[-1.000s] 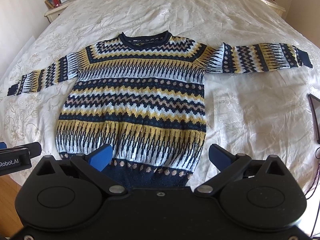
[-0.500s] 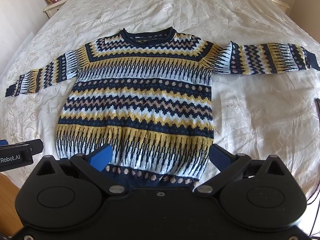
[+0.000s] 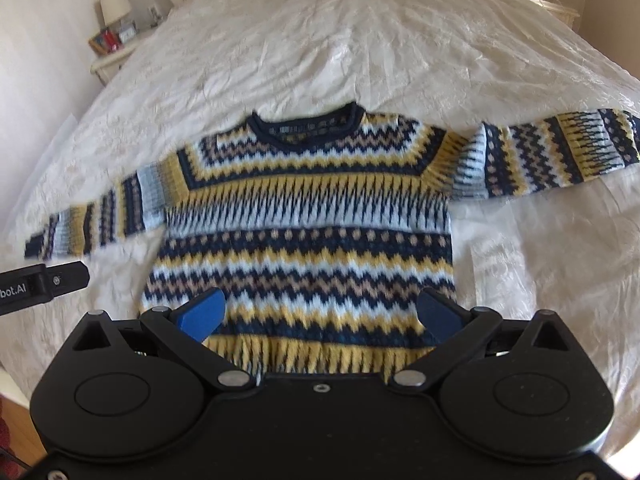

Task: Fold small clothes
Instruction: 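Move the right gripper to the navy sleeve cuff and close on it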

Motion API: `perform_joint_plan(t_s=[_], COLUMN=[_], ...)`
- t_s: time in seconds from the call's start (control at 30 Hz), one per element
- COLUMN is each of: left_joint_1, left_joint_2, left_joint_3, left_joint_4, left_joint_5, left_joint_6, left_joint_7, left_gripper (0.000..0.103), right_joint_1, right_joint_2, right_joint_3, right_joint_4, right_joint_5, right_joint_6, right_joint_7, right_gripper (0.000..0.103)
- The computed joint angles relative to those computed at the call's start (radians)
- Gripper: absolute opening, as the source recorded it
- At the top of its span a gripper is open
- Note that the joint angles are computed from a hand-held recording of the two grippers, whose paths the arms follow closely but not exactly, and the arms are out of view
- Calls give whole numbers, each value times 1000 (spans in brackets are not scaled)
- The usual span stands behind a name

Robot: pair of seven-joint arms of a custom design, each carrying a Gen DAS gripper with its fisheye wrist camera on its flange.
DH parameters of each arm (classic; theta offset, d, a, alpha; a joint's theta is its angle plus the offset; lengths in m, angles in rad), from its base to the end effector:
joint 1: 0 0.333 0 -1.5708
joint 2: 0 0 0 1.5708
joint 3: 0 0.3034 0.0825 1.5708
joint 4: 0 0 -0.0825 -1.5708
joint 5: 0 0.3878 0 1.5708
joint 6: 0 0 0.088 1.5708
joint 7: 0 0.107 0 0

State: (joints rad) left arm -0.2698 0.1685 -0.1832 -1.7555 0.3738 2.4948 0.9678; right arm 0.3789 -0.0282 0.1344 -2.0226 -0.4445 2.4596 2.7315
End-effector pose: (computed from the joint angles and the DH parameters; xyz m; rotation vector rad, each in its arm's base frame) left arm 0.5920 -0.2823 0.5205 -1.8086 1.9429 -0.6584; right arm 0.5118 0.2896 0.4980 -1.4926 2.1681 -0.4521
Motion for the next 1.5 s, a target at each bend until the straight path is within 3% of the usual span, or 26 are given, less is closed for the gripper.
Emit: perform_joint_plan(t_s=[0.1, 0.23, 0.37, 0.5, 0.6, 0.77, 0.87, 1.07, 1.4, 1.5], left_joint_1=[1, 5, -6, -17, -42, -114, -141, -199, -252, -258], left_joint_2=[41, 105, 165, 193, 219, 254, 271, 321, 374, 377], left_joint_3=[10, 3, -4, -13, -8, 28, 33, 44, 43, 46], left_joint_4=[32, 85, 140, 161, 200, 274, 307, 389, 489, 498], left_joint_5=[35, 4, -53, -124, -154, -89, -58, 17, 71, 82], left_joint_6=[72, 113, 101, 95, 41, -77, -131, -233, -340, -354], left_joint_7=[12, 121, 215, 254, 233, 100, 32, -90, -146, -156], left_gripper=[91, 91, 91, 91, 91, 90, 90, 90, 90, 90], right_joint_1=[-17, -31, -56, -104, -147, -229, -285, -400, -520, -535], right_joint_2=[5, 8, -11, -51, -84, -119, -131, -115, -44, -15], right_joint_3=[-10, -17, -33, -58, -76, -115, -144, -195, -263, -274], right_joint_4=[-3, 4, -21, -85, -137, -211, -248, -279, -289, -296], right_joint_5=[-112, -320, -380, -315, -238, -116, -60, 17, 201, 276], right_joint_6=[46, 24, 20, 70, 88, 113, 149, 218, 364, 412], right_joint_7=[100, 221, 254, 209, 148, 7, -91, -203, -311, -322], right_gripper=[101, 101, 101, 101, 101, 100, 93, 93, 93, 81])
